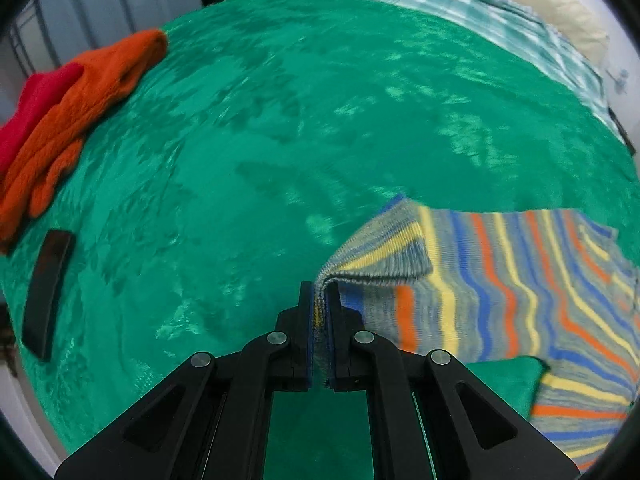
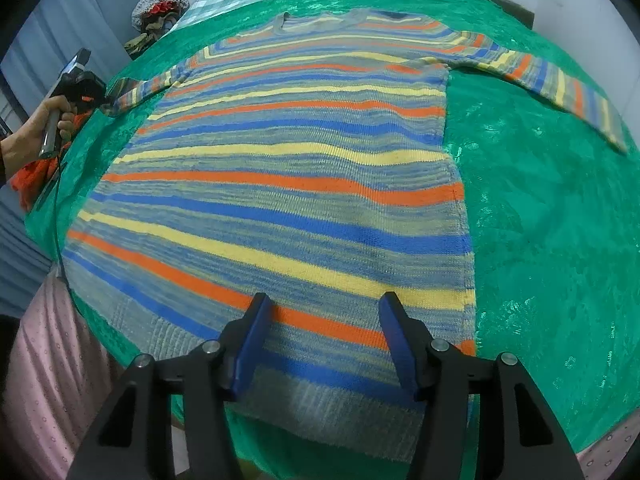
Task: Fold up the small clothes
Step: 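Grasp the other sleeve cuff with the left tool, pull outward, release, then grasp the hem with both tools, tug it straight, then release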
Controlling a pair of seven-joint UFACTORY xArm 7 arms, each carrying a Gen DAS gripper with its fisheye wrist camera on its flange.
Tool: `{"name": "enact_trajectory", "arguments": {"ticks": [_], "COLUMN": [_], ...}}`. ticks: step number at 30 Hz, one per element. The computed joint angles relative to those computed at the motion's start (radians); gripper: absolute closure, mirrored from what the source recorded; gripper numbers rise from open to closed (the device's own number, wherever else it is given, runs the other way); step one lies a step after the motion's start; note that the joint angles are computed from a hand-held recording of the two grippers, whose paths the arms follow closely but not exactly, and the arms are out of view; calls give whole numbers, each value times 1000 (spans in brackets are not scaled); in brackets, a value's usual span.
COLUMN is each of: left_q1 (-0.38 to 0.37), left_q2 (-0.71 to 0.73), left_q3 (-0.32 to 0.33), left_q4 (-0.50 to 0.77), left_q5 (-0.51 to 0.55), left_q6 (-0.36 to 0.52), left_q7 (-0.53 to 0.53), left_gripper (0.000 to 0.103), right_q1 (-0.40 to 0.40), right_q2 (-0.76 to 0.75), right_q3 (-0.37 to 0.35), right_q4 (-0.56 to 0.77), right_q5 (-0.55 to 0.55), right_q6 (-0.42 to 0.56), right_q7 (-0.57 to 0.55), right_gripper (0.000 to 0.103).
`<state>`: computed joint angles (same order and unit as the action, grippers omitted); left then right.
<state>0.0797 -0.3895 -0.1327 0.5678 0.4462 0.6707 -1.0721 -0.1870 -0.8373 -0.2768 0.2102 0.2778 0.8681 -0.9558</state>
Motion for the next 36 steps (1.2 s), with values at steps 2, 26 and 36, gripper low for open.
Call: {"name": "enact_trajectory", "arguments": {"ticks": [2,26,36], "left_q1": [3,-234,-664], "left_q2": [14,-638,-431], "left_q3": [14,3,-281], "left_q4": [-2,-316,-279], "left_q5": [-16,-401,-594], "left_q6": [-11,201,112], "left_q7": [3,246,99], "left_gripper": [100,40,36], "right_q1": [1,-37,-169], "right_q2": [-3,46,328], "right_q3": [8,-44,-111], "right_q4": [-4,106,345], "right_q5": [-2,-15,-39], "right_q6": [-4,134,359], "right_q7": [4,48,1], "right_gripper": [46,38,38]}}
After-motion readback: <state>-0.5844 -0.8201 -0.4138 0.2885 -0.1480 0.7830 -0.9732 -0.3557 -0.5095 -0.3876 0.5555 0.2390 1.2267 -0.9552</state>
